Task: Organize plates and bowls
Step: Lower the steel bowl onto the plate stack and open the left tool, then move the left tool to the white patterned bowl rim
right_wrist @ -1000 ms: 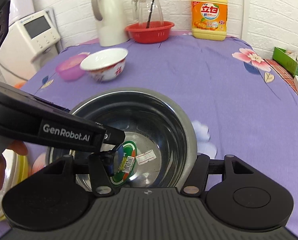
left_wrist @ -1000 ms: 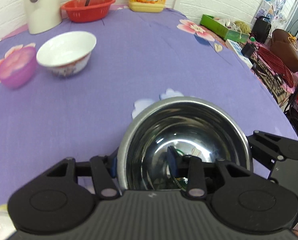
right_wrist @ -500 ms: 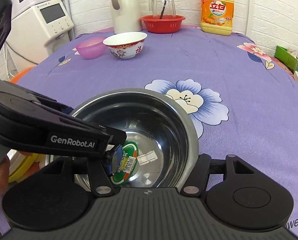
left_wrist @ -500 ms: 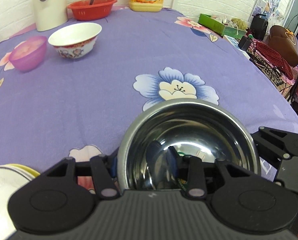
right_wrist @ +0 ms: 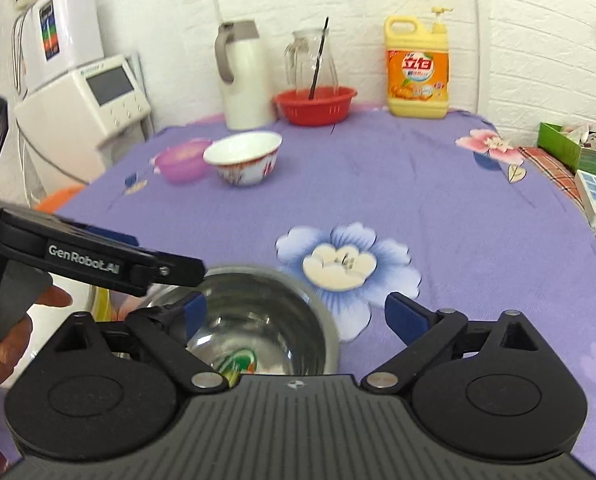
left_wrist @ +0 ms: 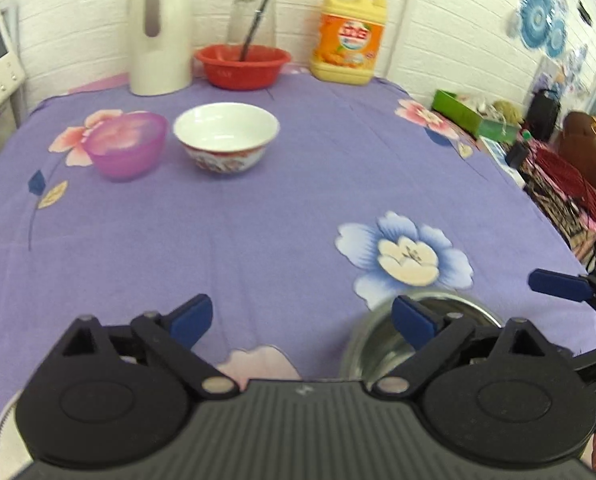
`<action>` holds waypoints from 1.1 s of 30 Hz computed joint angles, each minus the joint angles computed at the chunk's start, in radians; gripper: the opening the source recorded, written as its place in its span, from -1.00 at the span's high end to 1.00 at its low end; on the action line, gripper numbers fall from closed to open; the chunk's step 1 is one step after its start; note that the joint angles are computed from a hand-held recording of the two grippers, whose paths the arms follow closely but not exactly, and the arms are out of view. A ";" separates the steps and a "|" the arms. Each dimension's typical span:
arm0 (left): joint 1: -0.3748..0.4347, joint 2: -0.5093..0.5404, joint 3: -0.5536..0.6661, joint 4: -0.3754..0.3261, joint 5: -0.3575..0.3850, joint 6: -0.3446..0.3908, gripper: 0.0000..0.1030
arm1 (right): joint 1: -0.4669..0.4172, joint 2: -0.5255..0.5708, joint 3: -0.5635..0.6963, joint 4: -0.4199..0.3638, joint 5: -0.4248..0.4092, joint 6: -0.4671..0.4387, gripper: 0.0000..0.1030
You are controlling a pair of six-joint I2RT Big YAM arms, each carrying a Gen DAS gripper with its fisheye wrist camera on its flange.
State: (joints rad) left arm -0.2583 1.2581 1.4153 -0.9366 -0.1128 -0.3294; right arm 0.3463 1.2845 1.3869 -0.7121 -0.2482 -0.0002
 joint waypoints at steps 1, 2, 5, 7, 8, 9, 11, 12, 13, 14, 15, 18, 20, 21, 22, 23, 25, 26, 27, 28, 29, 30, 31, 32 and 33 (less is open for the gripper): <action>0.015 0.001 0.005 -0.001 0.008 -0.004 -0.85 | -0.002 0.009 0.010 -0.002 0.001 0.001 -1.00; 0.026 0.002 0.008 -0.003 0.013 -0.010 -0.85 | -0.004 0.020 0.020 -0.005 0.002 0.000 -1.00; 0.056 0.003 0.017 -0.002 0.010 -0.017 -0.85 | -0.009 0.053 0.051 -0.020 0.002 -0.005 -1.00; 0.067 0.002 0.020 0.002 0.013 -0.019 -0.85 | -0.014 0.067 0.062 -0.024 -0.002 -0.001 -1.00; 0.070 0.005 0.025 0.002 0.012 -0.021 -0.85 | -0.019 0.074 0.071 -0.033 -0.008 -0.001 -1.00; 0.073 0.008 0.030 0.003 0.012 -0.021 -0.85 | -0.021 0.085 0.082 -0.042 -0.012 -0.002 -1.00; 0.075 0.016 0.040 0.005 0.018 -0.013 -0.85 | -0.025 0.104 0.103 -0.057 -0.019 -0.009 -1.00; 0.076 0.021 0.044 0.007 0.021 -0.007 -0.85 | -0.027 0.111 0.111 -0.060 -0.025 -0.010 -1.00; 0.075 0.029 0.052 0.006 0.020 0.000 -0.85 | -0.030 0.119 0.122 -0.064 -0.034 -0.012 -1.00; 0.075 0.035 0.056 0.007 0.021 0.006 -0.85 | -0.032 0.128 0.133 -0.066 -0.042 -0.011 -1.00; 0.075 0.041 0.061 0.007 0.021 0.008 -0.85 | -0.035 0.138 0.147 -0.065 -0.045 -0.006 -1.00; 0.084 0.060 0.075 0.007 0.038 0.006 -0.85 | -0.043 0.173 0.193 -0.067 -0.063 0.005 -1.00; 0.091 0.076 0.086 0.005 0.040 0.008 -0.85 | -0.045 0.202 0.231 -0.081 -0.078 0.003 -1.00; 0.096 0.086 0.092 0.005 0.040 0.009 -0.85 | -0.045 0.220 0.254 -0.090 -0.082 0.002 -1.00; 0.101 0.096 0.100 0.002 0.041 0.009 -0.85 | -0.045 0.240 0.280 -0.105 -0.083 0.004 -1.00; 0.107 0.108 0.110 -0.002 0.042 0.006 -0.85 | -0.043 0.265 0.313 -0.126 -0.078 0.013 -1.00; 0.122 0.131 0.128 -0.007 0.053 -0.004 -0.85 | -0.035 0.316 0.386 -0.166 -0.048 0.051 -1.00; 0.129 0.144 0.138 -0.008 0.058 -0.013 -0.85 | -0.030 0.335 0.413 -0.169 -0.024 0.075 -1.00; 0.137 0.157 0.150 -0.010 0.064 -0.023 -0.85 | -0.026 0.352 0.432 -0.158 -0.008 0.093 -1.00; 0.145 0.171 0.164 -0.013 0.070 -0.035 -0.85 | -0.026 0.361 0.440 -0.136 -0.022 0.095 -1.00; 0.154 0.186 0.178 -0.014 0.074 -0.049 -0.85 | -0.030 0.372 0.445 -0.103 -0.064 0.078 -1.00; 0.162 0.202 0.195 -0.017 0.077 -0.067 -0.86 | -0.034 0.390 0.462 -0.086 -0.103 0.046 -1.00; 0.171 0.221 0.216 -0.026 0.080 -0.084 -0.86 | -0.033 0.416 0.497 -0.098 -0.125 0.010 -1.00; 0.180 0.245 0.246 -0.044 0.082 -0.105 -0.87 | -0.030 0.451 0.551 -0.133 -0.131 -0.019 -1.00; 0.189 0.267 0.273 -0.056 0.086 -0.126 -0.88 | -0.027 0.492 0.614 -0.178 -0.139 -0.038 -1.00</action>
State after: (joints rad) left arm -0.0696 1.5251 1.6885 -0.9929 -0.0267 -0.4551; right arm 0.3191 1.7761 2.0011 -0.8899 -0.3875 -0.0384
